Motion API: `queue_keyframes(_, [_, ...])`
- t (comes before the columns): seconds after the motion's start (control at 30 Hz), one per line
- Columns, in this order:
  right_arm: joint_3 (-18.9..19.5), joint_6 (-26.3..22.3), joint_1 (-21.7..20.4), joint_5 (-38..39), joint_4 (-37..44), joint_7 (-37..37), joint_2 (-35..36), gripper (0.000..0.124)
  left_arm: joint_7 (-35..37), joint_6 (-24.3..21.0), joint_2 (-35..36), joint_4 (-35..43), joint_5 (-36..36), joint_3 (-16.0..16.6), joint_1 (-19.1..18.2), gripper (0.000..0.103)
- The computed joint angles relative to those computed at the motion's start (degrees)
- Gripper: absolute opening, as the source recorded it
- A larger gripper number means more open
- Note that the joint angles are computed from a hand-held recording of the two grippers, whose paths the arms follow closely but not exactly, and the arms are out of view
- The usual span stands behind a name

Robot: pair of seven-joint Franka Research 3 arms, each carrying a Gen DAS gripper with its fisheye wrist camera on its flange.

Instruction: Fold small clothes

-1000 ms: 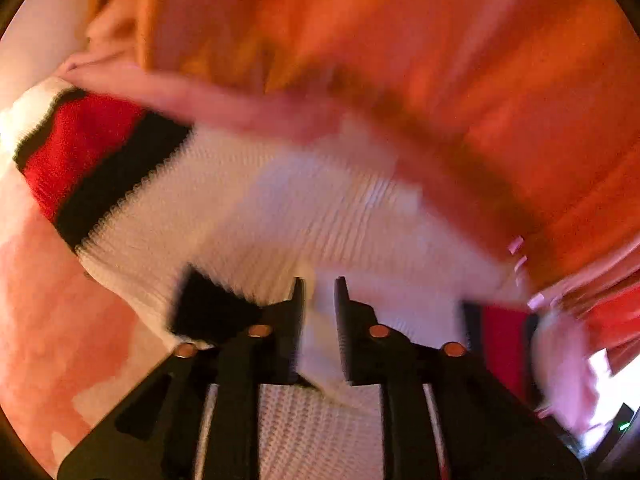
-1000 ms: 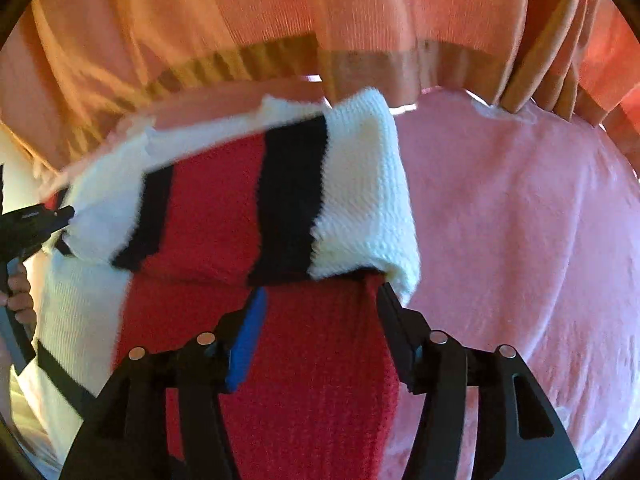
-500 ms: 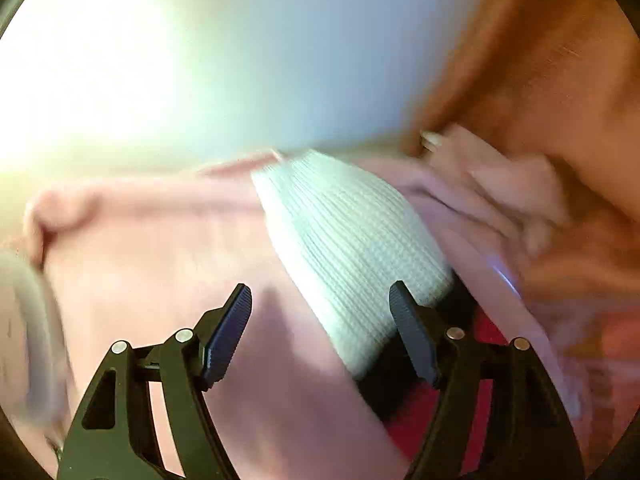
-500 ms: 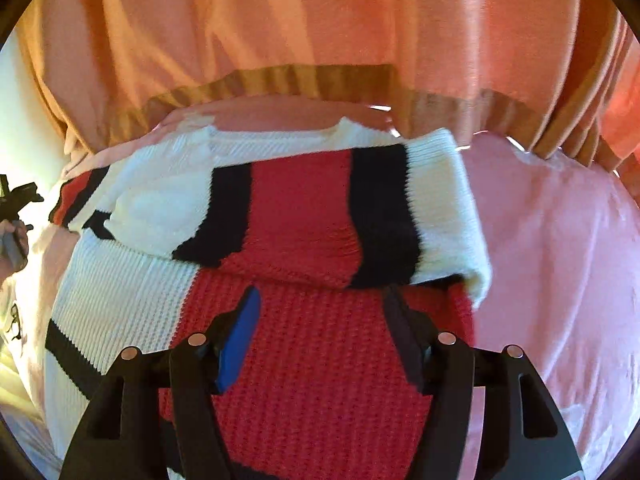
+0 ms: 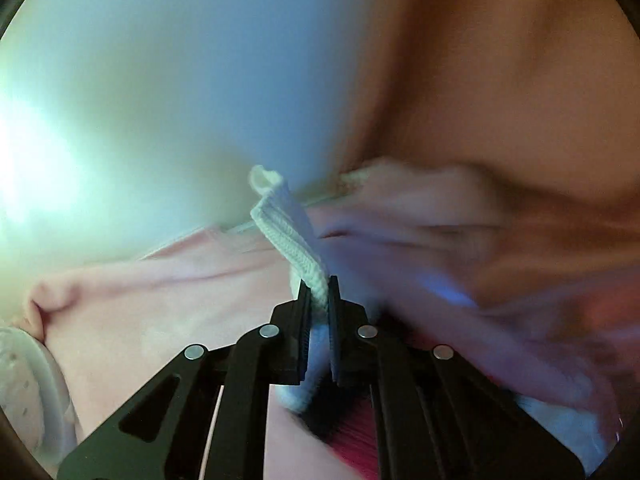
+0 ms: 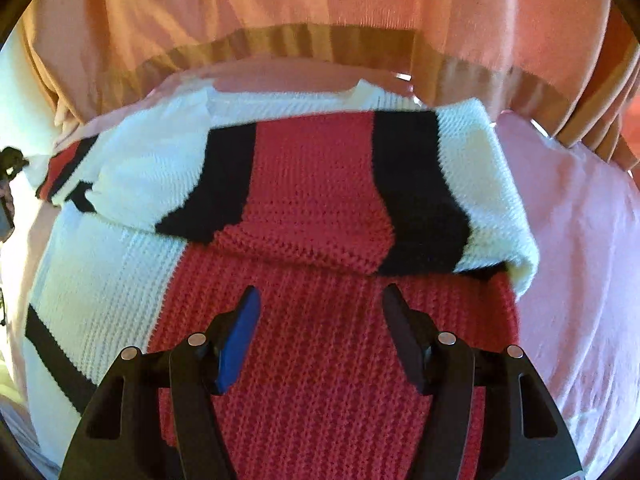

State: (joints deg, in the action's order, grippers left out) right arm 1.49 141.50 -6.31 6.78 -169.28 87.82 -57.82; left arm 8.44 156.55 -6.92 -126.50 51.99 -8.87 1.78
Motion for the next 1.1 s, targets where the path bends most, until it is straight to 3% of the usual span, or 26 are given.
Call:
queue_keyframes(0.23, [-1.9,-1.3,-1.5,0.5,1.7,-1.0,-3.8,0.063,13.9,7.2,-5.9,3.3,-13.9,-6.0,-11.5,0.006])
queue_keyframes(0.37, [-3.4,-1.9,-3.8,0.5,2.3,-2.2,-5.1,0.069,22.7,8.0,-1.9,7.2,-24.6,-9.0,-20.0,0.007])
queue_keyframes(0.47, [-4.5,-3.3,-6.4,-0.2,2.6,-3.3,-5.0,0.07,27.1,5.6,4.2,10.6,-28.1,-11.5,-24.2,0.019])
queue_keyframes(0.5, [-4.6,-3.5,-7.2,-0.3,2.6,-3.5,-5.0,0.07,29.3,3.9,6.7,11.2,-30.3,-12.2,-26.0,0.04])
queue_keyframes(0.53, [-5.1,-3.8,-7.9,-0.4,2.7,-3.9,-4.5,0.071,29.7,2.9,8.7,11.8,-30.6,-12.0,-26.6,0.054])
queue_keyframes(0.57, [-5.5,-4.3,-8.4,-0.4,3.0,-4.4,-4.0,0.071,28.2,2.4,9.3,10.9,-30.3,-12.2,-27.7,0.052])
queue_keyframes(0.67, [-6.7,-5.1,-9.6,-0.1,3.4,-5.7,-3.1,0.071,30.9,2.3,6.5,4.4,-38.6,-11.8,-28.5,0.054])
queue_keyframes(0.73, [-7.5,-5.0,-9.4,1.1,3.5,-6.6,-2.8,0.071,27.9,2.6,4.3,1.8,-40.8,-11.5,-28.8,0.058])
queue_keyframes(0.87, [-8.7,-3.8,-5.5,6.2,4.4,-7.8,0.9,0.072,18.6,2.5,-3.0,-4.9,-37.9,-10.4,-26.5,0.064])
queue_keyframes(1.1, [-6.4,2.3,1.9,14.0,6.4,-6.9,12.8,0.071,18.6,2.9,-7.1,-8.9,-35.2,-9.0,-23.6,0.064])
